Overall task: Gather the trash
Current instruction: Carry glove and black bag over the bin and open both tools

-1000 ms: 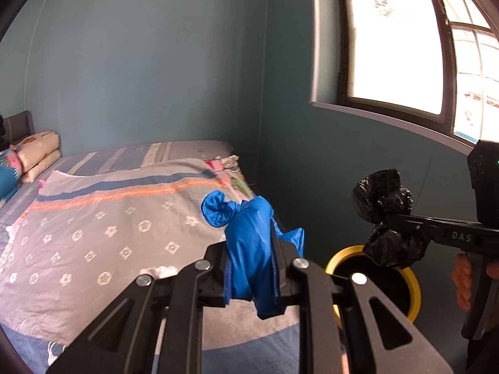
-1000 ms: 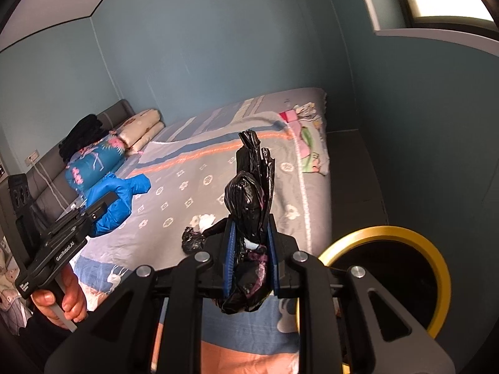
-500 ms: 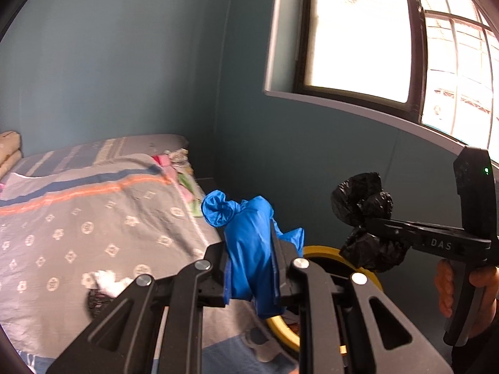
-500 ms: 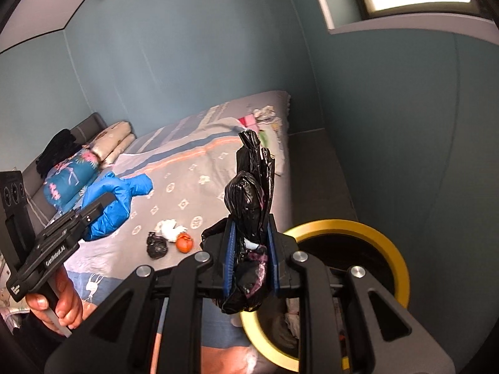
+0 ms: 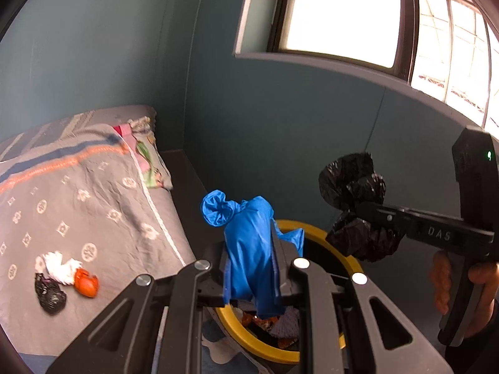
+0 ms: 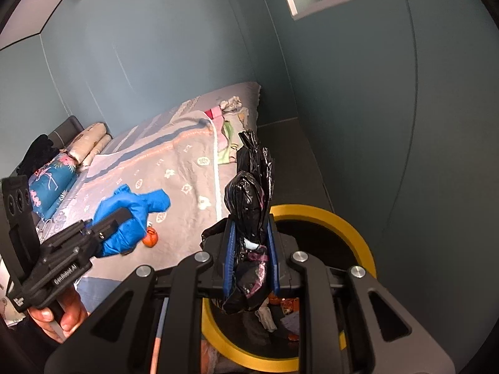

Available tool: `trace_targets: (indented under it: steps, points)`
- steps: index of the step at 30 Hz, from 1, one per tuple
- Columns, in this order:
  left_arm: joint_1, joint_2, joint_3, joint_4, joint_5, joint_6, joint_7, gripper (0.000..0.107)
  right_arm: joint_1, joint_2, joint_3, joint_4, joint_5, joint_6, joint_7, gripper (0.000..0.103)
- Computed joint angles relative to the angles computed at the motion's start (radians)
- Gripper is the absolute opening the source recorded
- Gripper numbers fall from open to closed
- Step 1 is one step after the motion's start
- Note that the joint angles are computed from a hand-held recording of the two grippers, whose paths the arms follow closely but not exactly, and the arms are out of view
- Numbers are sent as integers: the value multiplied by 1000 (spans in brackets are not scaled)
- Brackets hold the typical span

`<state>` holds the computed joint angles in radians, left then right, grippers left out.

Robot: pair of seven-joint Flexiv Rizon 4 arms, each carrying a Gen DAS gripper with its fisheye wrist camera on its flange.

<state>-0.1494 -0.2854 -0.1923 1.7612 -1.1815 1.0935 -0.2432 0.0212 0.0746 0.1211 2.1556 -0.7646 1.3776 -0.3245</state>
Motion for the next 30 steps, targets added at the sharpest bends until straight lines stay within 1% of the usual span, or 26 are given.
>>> trace_targets:
  steps: [6, 8, 10, 12, 14, 17, 18, 19, 21, 22, 24, 25, 26, 28, 30]
  points:
    - [-7, -50, -10, -19, 84, -18, -60, 18, 0, -20, -11, 16, 20, 9, 7, 18]
    - [-10, -66, -16, -26, 113, -15, -85, 19, -5, -26, -16, 26, 16, 18, 18, 18]
    - [-6, -84, -20, -39, 149, -40, -122, 21, -10, -34, -21, 31, -3, 14, 44, 18]
    - [-3, -94, -28, -41, 167, -45, -138, 21, -18, -36, -27, 46, -11, 23, 60, 18]
    - [-1, -97, -33, -38, 185, -47, -148, 25, -11, -45, -28, 40, -3, 19, 71, 19]
    - [6, -100, -39, -36, 203, -61, -163, 37, -4, -51, -31, 42, 30, 3, 73, 19]
    - [7, -99, -41, -34, 201, -58, -162, 46, -6, -51, -34, 46, 23, 6, 89, 19]
    - [9, -96, -45, -27, 189, -49, -156, 53, -4, -54, -35, 41, 18, 0, 102, 19]
    - [16, -93, -47, -25, 178, -55, -156, 55, -16, -41, -39, 63, 8, 5, 115, 22]
    - [20, -94, -45, -28, 178, -67, -163, 58, -20, -39, -40, 66, 1, 8, 129, 24]
    - [25, -98, -41, -37, 174, -73, -177, 64, -25, -37, -39, 73, -3, 20, 144, 30]
    - [26, -101, -41, -39, 171, -66, -178, 66, -28, -37, -39, 72, -9, 16, 149, 35]
    - [27, -101, -40, -41, 169, -62, -179, 66, -31, -35, -39, 75, -19, 14, 155, 37]
    - [33, -101, -39, -43, 162, -56, -180, 70, -28, -33, -35, 72, -18, 6, 155, 38]
    - [38, -96, -37, -40, 154, -50, -177, 73, -29, -32, -34, 70, -27, 2, 165, 43]
